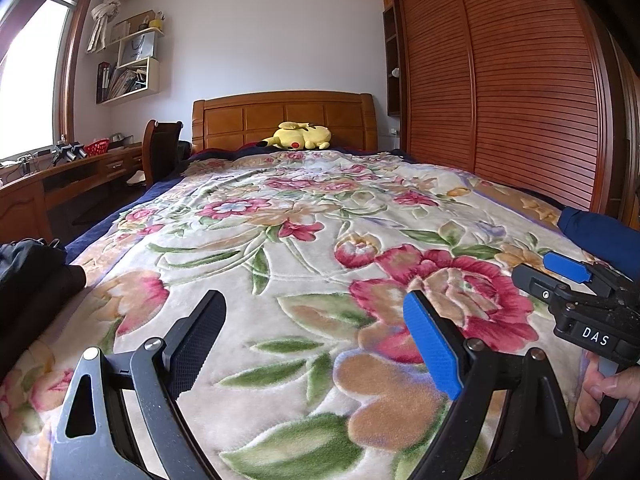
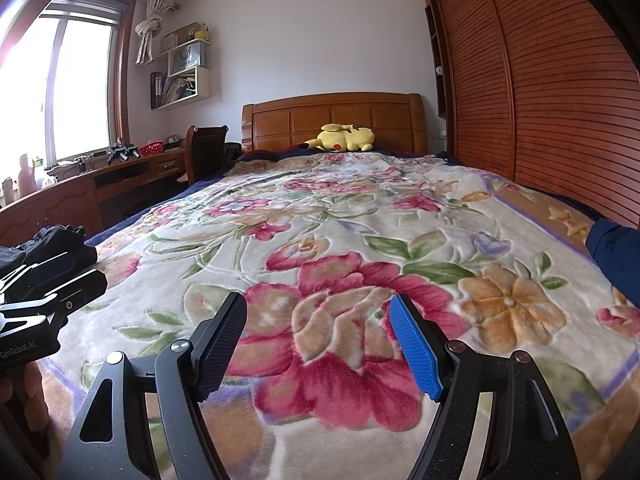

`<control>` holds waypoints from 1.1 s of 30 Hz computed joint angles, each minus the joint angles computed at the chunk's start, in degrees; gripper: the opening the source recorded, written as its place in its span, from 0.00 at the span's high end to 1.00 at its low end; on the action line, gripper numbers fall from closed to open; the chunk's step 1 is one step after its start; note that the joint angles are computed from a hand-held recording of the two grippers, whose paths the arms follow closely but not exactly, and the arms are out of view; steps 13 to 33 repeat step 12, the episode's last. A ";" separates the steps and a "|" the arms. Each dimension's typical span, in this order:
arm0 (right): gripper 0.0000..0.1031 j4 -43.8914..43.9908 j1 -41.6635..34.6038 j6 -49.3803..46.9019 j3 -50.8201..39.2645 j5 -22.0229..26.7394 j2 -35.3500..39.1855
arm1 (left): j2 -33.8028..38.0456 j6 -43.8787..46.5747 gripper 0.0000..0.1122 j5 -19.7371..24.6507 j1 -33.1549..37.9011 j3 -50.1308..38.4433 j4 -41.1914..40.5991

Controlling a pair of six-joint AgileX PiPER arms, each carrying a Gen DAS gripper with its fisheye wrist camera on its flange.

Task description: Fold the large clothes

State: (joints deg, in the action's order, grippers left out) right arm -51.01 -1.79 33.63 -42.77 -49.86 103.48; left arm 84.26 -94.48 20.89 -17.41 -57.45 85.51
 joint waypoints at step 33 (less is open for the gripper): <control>0.26 0.36 0.20 -0.06 0.03 0.10 0.03 | 0.04 -0.15 0.19 0.00 -0.01 0.05 0.19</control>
